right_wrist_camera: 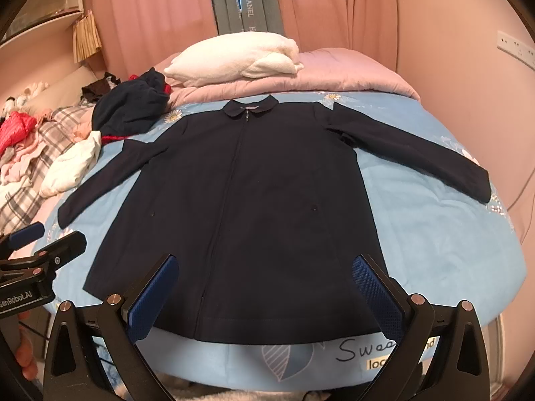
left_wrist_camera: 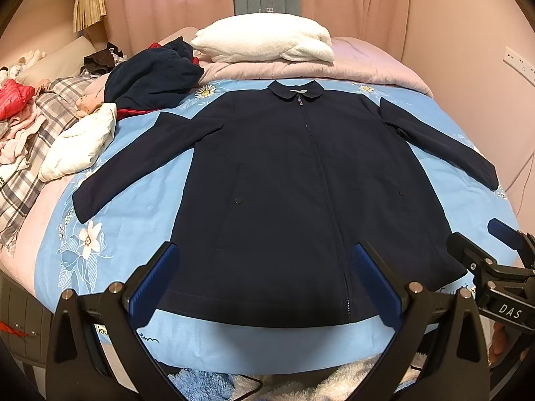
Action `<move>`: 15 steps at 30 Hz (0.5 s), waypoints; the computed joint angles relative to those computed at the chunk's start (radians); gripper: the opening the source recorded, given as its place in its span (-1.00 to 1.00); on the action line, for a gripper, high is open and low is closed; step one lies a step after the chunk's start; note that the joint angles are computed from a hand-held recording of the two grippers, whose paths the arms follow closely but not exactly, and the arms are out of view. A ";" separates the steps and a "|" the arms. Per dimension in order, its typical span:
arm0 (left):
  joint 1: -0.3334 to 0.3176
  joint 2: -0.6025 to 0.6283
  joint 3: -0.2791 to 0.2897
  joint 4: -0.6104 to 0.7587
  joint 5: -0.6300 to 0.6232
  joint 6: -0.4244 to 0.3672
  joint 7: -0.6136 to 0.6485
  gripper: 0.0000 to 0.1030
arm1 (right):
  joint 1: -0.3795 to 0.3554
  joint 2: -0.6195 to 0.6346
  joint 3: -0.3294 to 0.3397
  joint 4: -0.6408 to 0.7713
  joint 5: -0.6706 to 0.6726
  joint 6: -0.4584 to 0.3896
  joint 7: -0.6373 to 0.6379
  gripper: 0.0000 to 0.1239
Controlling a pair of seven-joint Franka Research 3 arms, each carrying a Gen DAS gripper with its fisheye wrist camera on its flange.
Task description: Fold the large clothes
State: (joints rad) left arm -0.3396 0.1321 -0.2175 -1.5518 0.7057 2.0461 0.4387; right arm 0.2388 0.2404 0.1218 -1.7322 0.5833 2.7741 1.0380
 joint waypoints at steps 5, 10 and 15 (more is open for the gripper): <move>0.004 -0.007 0.000 -0.011 -0.010 0.009 0.003 1.00 | 0.001 -0.003 0.002 -0.010 0.006 0.007 -0.005 0.66; 0.003 -0.007 -0.001 -0.012 -0.002 0.007 -0.004 1.00 | 0.002 -0.002 0.002 -0.011 0.007 0.007 -0.005 0.66; 0.002 -0.008 -0.002 -0.014 0.000 0.005 -0.006 1.00 | 0.003 0.000 0.001 -0.010 0.004 0.003 -0.004 0.66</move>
State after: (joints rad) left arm -0.3378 0.1246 -0.2193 -1.5657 0.7058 2.0512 0.4330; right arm 0.2414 0.2399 0.1228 -1.7418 0.5872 2.7771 1.0342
